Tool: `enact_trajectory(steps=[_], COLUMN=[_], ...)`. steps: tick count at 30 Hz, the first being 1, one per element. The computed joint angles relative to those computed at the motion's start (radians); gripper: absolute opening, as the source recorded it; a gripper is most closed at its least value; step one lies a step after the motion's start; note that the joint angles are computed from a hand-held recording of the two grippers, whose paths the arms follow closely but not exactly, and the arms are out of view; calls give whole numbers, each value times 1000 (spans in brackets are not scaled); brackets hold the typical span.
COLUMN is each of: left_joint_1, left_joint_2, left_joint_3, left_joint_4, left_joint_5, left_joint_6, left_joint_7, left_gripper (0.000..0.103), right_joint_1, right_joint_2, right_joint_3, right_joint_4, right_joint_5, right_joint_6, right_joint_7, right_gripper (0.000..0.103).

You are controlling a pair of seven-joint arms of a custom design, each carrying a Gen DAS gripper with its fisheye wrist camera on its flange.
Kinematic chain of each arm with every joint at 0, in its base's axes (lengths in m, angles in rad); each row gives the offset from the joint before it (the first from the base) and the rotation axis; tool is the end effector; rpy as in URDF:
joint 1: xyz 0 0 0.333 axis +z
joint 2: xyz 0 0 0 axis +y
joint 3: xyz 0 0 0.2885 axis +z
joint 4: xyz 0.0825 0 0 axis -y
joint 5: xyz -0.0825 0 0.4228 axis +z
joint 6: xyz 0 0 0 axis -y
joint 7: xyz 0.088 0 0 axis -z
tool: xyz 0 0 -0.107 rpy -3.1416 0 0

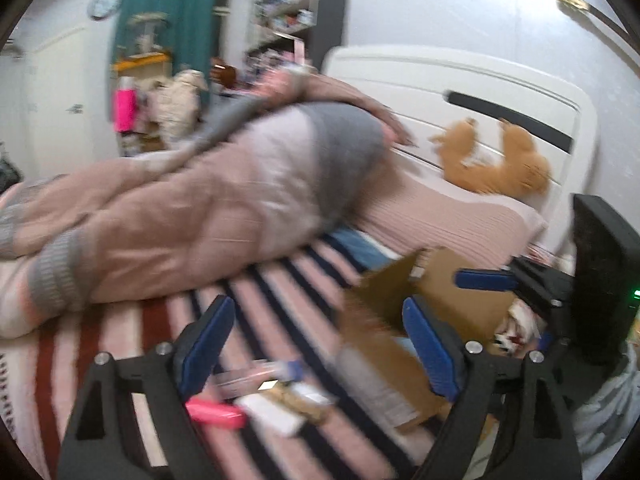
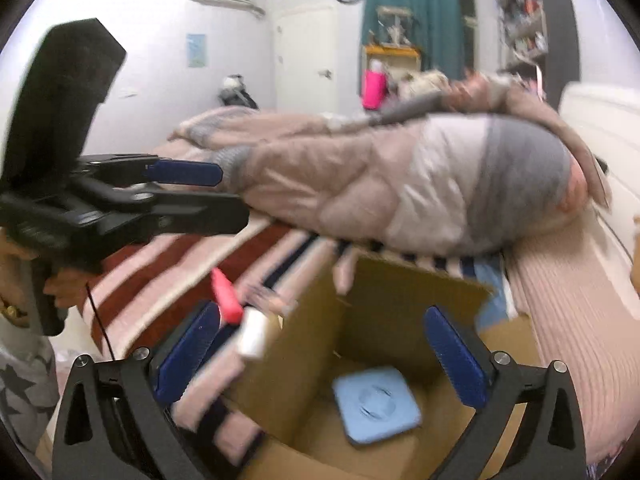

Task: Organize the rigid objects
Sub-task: 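Move the right gripper to the pink spray bottle and grasp it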

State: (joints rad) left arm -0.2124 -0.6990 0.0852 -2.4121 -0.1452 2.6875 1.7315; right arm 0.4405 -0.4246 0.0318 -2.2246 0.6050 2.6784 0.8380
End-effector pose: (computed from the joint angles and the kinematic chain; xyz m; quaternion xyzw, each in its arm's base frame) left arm 0.4445 -0.0442 0.6395 -0.5642 0.6774 -0.3853 0.2728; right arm 0.4738 0.2247 0.6083 -0.8176 0.3375 -0.1844 0.4286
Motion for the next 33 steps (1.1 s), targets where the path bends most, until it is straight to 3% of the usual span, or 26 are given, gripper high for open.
enact_trajectory(steps=[4, 8, 10, 12, 15, 17, 23, 25, 28, 29, 30, 33], left_joint_1=[139, 191, 201, 212, 213, 209, 199, 197, 200, 201, 200, 200], left_joint_2=[-103, -167, -178, -178, -157, -145, -105, -98, -92, -90, -91, -90], left_joint_3=[-24, 36, 79, 108, 144, 165, 204, 212, 215, 216, 218, 220], left_joint_4=[-95, -182, -215, -245, -272, -283, -297, -298, -300, -301, -303, -303], left_joint_5=[97, 132, 128, 118, 86, 60, -14, -36, -60, -68, -77, -97], left_joint_6=[12, 11, 10, 19, 33, 37, 57, 58, 61, 61, 61, 56], left_joint_7=[-62, -62, -40, -21, 5, 26, 84, 104, 126, 131, 138, 151], left_gripper=[90, 90, 90, 90, 90, 90, 90, 90, 90, 90, 90, 90], right_joint_1=[39, 62, 59, 61, 68, 78, 110, 111, 136, 129, 123, 117], right_joint_2=[39, 121, 178, 239, 350, 420, 600, 641, 681, 691, 701, 724], right_joint_3=[45, 102, 142, 168, 190, 189, 154, 149, 126, 132, 138, 145], right_joint_4=[47, 106, 138, 172, 243, 286, 425, 466, 505, 518, 534, 567], right_joint_5=[-9, -67, -141, -212, -338, -405, -569, -550, -625, -603, -578, -523], right_joint_6=[-32, -74, -83, -89, -116, -122, -131, -153, -166, -183, -203, -251], right_joint_7=[27, 70, 135, 195, 296, 350, 482, 485, 516, 497, 478, 450], right_gripper=[103, 103, 100, 82, 63, 57, 44, 44, 44, 40, 28, 27])
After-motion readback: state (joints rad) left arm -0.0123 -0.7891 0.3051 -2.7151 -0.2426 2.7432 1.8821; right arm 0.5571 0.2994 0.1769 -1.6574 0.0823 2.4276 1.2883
